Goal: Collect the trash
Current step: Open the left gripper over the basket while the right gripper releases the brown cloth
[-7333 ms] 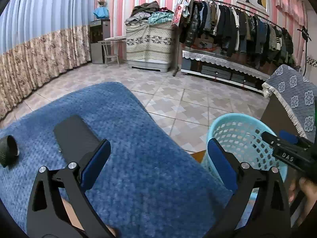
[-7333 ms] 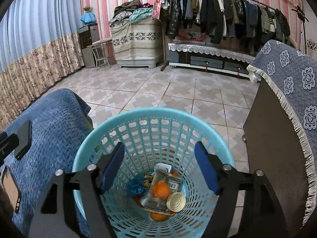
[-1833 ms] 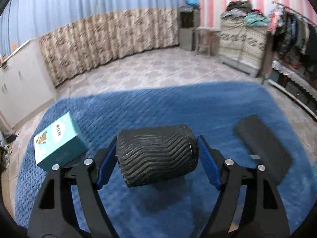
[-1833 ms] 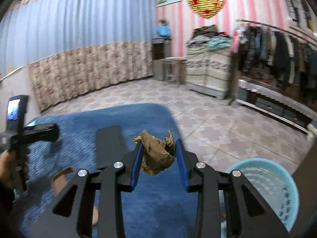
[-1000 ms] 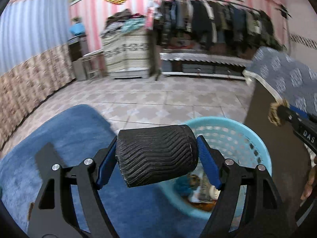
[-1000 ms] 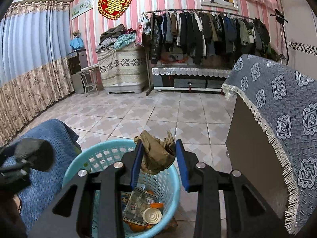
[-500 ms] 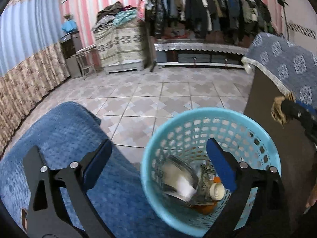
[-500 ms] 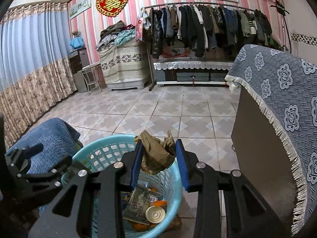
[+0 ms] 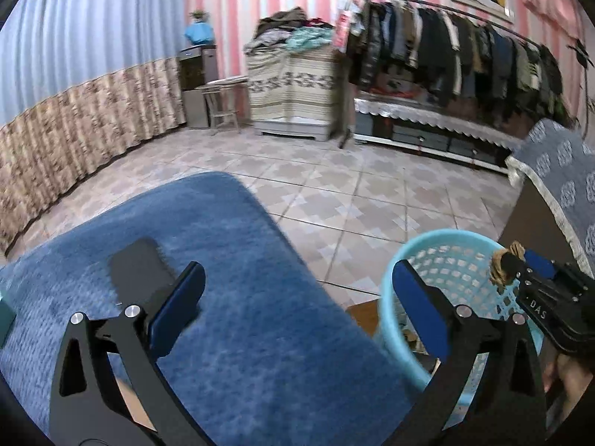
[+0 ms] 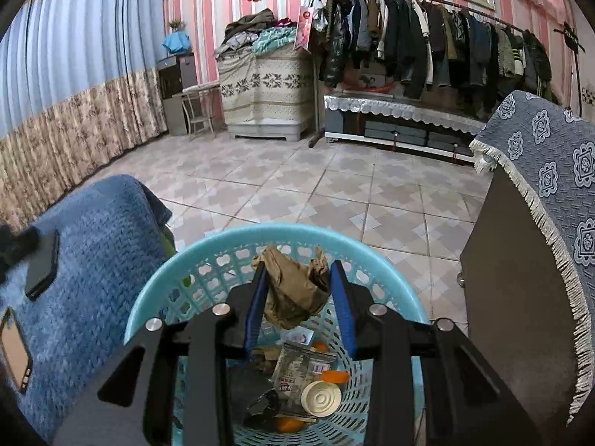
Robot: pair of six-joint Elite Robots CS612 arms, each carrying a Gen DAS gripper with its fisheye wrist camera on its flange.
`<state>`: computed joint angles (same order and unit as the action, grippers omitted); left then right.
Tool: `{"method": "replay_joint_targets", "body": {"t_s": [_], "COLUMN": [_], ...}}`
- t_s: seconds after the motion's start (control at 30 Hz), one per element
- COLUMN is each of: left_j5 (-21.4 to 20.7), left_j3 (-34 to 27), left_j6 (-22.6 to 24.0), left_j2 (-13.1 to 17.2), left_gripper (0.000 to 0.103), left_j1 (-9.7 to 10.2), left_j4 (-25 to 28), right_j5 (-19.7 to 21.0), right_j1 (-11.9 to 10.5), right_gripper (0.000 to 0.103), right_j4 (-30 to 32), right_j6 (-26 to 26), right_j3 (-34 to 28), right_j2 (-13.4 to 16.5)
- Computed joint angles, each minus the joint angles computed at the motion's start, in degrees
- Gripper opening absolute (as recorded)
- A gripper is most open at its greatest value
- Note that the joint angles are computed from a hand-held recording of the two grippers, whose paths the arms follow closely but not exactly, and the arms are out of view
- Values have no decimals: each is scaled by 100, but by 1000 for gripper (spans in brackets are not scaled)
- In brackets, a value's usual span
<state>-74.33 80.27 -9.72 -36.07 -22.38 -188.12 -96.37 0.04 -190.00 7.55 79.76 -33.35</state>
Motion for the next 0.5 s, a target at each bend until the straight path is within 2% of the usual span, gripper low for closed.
{"method": "replay_joint_targets", "body": {"t_s": [0.07, 0.1, 0.17, 0.3, 0.5], "left_j5": [103, 164, 269, 607, 866], "left_j3": [137, 212, 354, 710, 1282], "left_j6": [-77, -115, -158, -230, -322], "left_j2": [-74, -112, -187, -354, -658], "left_gripper": [97, 97, 97, 97, 98], "left_j1": [36, 55, 82, 122, 185], "left_j4": [-82, -131, -207, -452, -820], "right_j5": [57, 7, -130, -453, -500], "right_j1": [-8, 1, 37, 131, 246], "right_gripper": [57, 71, 74, 87, 98], "right_j4": [93, 118, 114, -30, -359], "right_j6": [77, 89, 23, -40, -124], "right_j3": [-10, -8, 6, 90, 278], "right_j2": [-5, -5, -24, -92, -258]}}
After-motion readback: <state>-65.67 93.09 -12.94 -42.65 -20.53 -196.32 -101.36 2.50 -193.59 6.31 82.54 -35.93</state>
